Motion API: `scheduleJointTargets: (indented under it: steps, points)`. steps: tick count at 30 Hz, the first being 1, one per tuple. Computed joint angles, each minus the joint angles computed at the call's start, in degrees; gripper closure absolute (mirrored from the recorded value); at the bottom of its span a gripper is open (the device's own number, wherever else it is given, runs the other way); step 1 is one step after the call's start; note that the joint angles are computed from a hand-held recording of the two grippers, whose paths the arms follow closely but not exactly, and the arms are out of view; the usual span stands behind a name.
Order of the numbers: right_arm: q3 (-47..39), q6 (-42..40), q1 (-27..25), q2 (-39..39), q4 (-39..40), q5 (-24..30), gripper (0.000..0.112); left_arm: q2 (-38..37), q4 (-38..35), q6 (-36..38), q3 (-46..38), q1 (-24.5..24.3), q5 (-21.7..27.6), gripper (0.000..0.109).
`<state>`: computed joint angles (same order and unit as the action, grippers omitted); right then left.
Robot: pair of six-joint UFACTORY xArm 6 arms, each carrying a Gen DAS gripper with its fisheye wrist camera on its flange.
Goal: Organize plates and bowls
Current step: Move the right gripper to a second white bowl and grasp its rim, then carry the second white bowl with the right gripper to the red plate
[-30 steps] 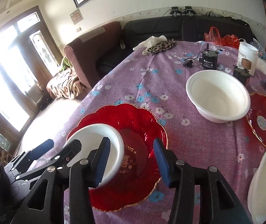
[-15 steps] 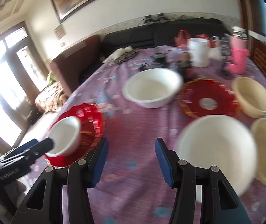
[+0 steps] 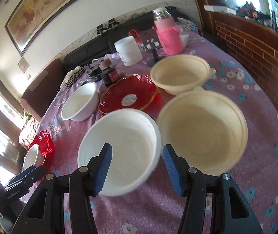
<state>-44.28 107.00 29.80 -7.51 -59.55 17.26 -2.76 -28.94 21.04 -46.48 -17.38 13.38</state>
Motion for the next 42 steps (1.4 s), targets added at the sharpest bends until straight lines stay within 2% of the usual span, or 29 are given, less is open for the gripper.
scheduleJointTargets:
  steps: [4, 8, 12, 15, 20, 24, 29, 31, 33, 35, 39, 40, 41, 42]
  points:
    - [2.5, 7.1, -0.6, -1.7, -4.8, -3.4, 0.054, 3.0, 3.1, -3.1, -2.7, -1.7, 0.3, 0.022]
    - [2.7, 10.6, 0.0, -1.5, -7.9, -5.5, 0.053, 6.3, 2.2, -3.3, -6.4, -2.5, 2.7, 0.022]
    - [1.4, 13.2, -0.5, 0.9, -9.5, -8.3, 0.052, 9.7, 0.0, -3.4, -10.2, -2.5, 4.8, 0.022]
    - [0.3, 19.6, -2.0, 3.0, -13.6, -10.6, 0.052, 12.1, -2.5, -2.5, -13.4, -2.5, 7.0, 0.022]
    - [-0.9, 24.8, -3.3, 5.2, -16.4, -11.7, 0.052, 14.8, -0.6, -4.0, -16.3, -3.6, 7.3, 0.022]
    - [-2.0, 25.7, -3.9, 6.7, -16.6, -12.2, 0.052, 17.2, -0.7, -3.6, -19.0, -4.7, 8.6, 0.022]
    - [-2.6, 23.0, -3.9, 7.6, -13.8, -11.5, 0.052, 20.3, -1.8, -2.6, -23.0, -5.3, 13.8, 0.022]
    - [-2.9, 23.1, -4.2, 8.1, -13.8, -11.7, 0.052, 20.6, -0.4, -3.6, -23.2, -5.7, 13.8, 0.027]
    - [-3.3, 22.9, -4.2, 8.7, -13.8, -11.8, 0.052, 21.1, 1.2, -4.4, -23.7, -6.2, 14.4, 0.046]
    - [-3.6, 22.7, -4.3, 9.2, -13.5, -12.0, 0.052, 21.6, 3.0, -5.4, -24.2, -6.3, 15.7, 0.058]
    - [-4.8, 22.2, -4.3, 10.3, -13.7, -12.1, 0.053, 21.2, 5.4, -7.1, -23.0, -7.0, 13.5, 0.065]
    - [-4.7, 21.1, -4.0, 10.3, -12.7, -11.5, 0.061, 21.0, 5.9, -7.5, -22.5, -7.2, 12.9, 0.068]
    - [-4.7, 19.8, -3.7, 10.2, -11.6, -10.9, 0.069, 20.8, 6.0, -7.2, -22.2, -7.2, 12.7, 0.078]
    - [-4.8, 18.9, -3.6, 10.4, -11.1, -10.8, 0.086, 20.7, 5.9, -6.7, -22.1, -7.3, 12.9, 0.088]
